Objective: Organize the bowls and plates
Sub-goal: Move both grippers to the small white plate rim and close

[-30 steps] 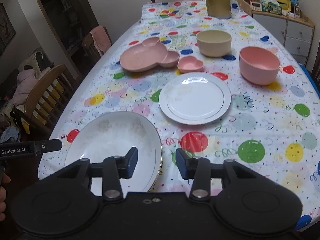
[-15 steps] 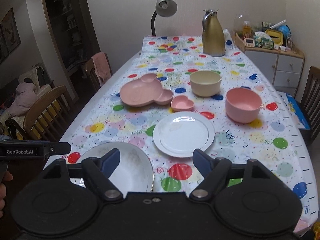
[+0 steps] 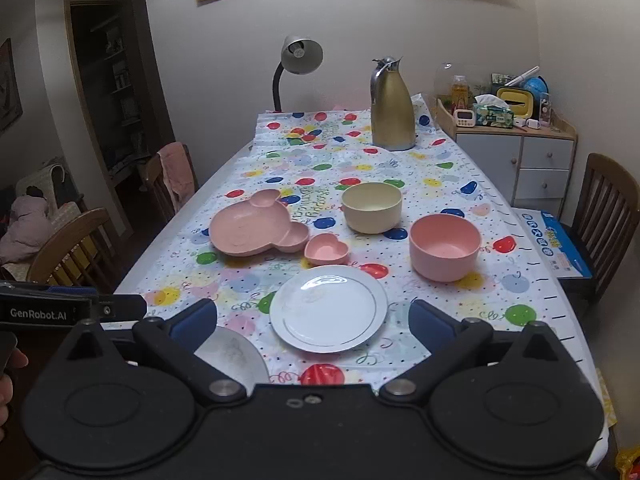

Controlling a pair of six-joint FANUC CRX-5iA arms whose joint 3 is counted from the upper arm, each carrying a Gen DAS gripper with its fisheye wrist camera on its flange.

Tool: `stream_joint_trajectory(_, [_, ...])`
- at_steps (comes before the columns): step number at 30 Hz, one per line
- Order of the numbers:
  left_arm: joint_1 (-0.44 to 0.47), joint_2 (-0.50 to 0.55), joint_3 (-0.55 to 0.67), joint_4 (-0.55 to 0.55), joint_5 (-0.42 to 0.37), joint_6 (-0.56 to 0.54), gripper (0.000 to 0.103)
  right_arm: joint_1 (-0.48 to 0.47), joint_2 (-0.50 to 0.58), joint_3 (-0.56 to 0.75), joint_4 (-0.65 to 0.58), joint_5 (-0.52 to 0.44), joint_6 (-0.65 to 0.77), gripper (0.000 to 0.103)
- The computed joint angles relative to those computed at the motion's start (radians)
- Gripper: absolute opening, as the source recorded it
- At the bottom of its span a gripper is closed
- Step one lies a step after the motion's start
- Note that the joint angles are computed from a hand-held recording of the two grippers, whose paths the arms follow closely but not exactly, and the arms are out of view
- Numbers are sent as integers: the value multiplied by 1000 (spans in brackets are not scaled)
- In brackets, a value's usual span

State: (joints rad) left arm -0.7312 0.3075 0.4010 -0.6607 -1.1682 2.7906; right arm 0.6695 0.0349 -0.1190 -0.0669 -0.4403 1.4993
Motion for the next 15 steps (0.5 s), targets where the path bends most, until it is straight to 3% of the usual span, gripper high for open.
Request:
stream_joint_trajectory(7, [70, 65, 44, 82, 55, -95, 81, -18, 54, 23, 57, -6, -43, 102])
stream_joint_trajectory(15, [156, 162, 117, 179, 66, -166, 81, -79, 203, 208, -81, -131, 70, 99])
